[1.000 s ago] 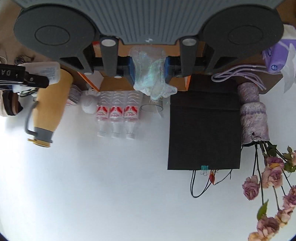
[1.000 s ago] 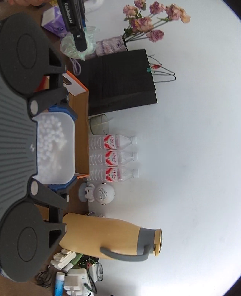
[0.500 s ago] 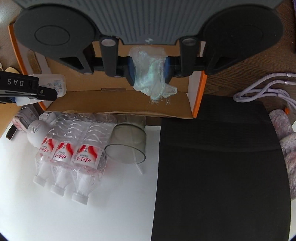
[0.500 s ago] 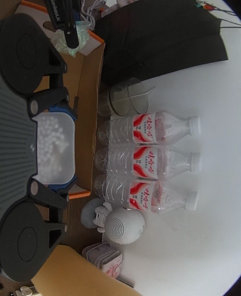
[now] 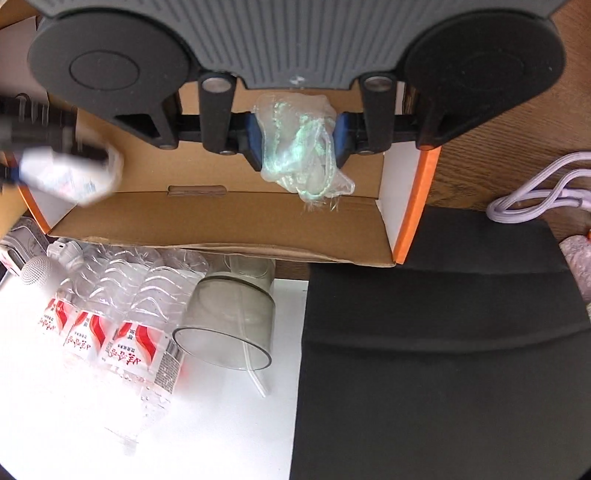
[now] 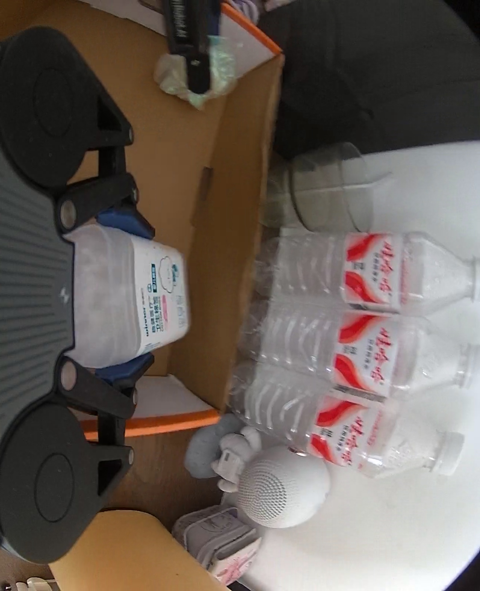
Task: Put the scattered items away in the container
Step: 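Carry the bag and swab container into the red cardboard box with both grippers, then open both grippers to drop the items in the box and withdraw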
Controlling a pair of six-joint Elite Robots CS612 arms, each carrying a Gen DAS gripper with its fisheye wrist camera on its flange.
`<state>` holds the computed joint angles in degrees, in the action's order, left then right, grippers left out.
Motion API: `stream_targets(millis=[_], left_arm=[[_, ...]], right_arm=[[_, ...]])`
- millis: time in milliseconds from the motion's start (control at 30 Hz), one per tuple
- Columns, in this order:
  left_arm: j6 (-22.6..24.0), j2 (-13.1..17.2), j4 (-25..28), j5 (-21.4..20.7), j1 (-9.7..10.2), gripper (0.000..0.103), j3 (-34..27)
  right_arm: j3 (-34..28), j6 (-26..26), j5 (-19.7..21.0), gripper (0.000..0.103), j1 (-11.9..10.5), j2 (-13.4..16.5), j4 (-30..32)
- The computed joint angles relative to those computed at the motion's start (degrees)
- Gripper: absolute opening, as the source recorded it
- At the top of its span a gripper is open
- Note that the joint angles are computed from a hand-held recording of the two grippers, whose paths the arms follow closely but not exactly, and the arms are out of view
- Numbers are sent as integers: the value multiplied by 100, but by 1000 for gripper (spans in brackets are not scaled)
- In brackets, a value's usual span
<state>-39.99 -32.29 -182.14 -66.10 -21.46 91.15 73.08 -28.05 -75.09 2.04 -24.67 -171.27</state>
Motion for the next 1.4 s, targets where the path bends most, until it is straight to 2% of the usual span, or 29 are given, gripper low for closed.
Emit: stream_targets(millis=[67, 167, 233, 367, 467, 500, 600, 800, 900, 967, 1000, 1033, 1133, 1200, 1300, 1400], left_arm=[[54, -19, -10, -17, 0, 43, 6], [116, -32, 67, -41, -5, 46, -23], [105, -27, 170, -63, 11, 45, -70], [-272, -75, 197, -155, 70, 45, -48], [-405, -115, 287, -89, 65, 59, -25], [-392, -133, 237, -67, 55, 67, 9], [-424, -214, -17, 22, 8, 74, 163], [-348, -560, -89, 70, -133, 78, 501], [-375, -823, -33, 192, -247, 85, 749], [-536, -1000, 71, 450, -354, 98, 945], [-627, -1055, 146, 585, -412, 102, 997], [-645, -1123, 192, 643, -462, 102, 1070], [-812, -1281, 361, 809, -606, 102, 1244], [-865, -1316, 149, 1064, -741, 103, 1399], [-619, -1170, -874, 1813, -1057, 103, 1693], [110, -930, -2019, 2445, -1350, 103, 1907]], right_arm=[[92, -239, -207, 64, 18, -25, 0], [53, -267, -453, 65, 74, -36, 158], [-119, -171, -558, 65, 116, 3, 401], [-443, 433, -564, 65, 143, 97, 689], [-546, 662, -609, 65, 162, 142, 719], [-530, 731, -512, 66, 147, 119, 766], [-373, 827, -154, 72, 79, -51, 947], [70, 747, 506, 78, -90, -547, 1487], [373, 608, 601, 80, -180, -828, 1628], [595, 585, 585, 82, -241, -1010, 1583], [704, 601, 558, 83, -264, -1091, 1532], [814, 607, 554, 83, -285, -1166, 1474], [1225, 535, 619, 84, -350, -1392, 1164], [1602, 469, 705, 85, -388, -1516, 562], [2198, 331, 1003, 85, -470, -1560, -895], [2644, 261, 1425, 85, -624, -1405, -2489]])
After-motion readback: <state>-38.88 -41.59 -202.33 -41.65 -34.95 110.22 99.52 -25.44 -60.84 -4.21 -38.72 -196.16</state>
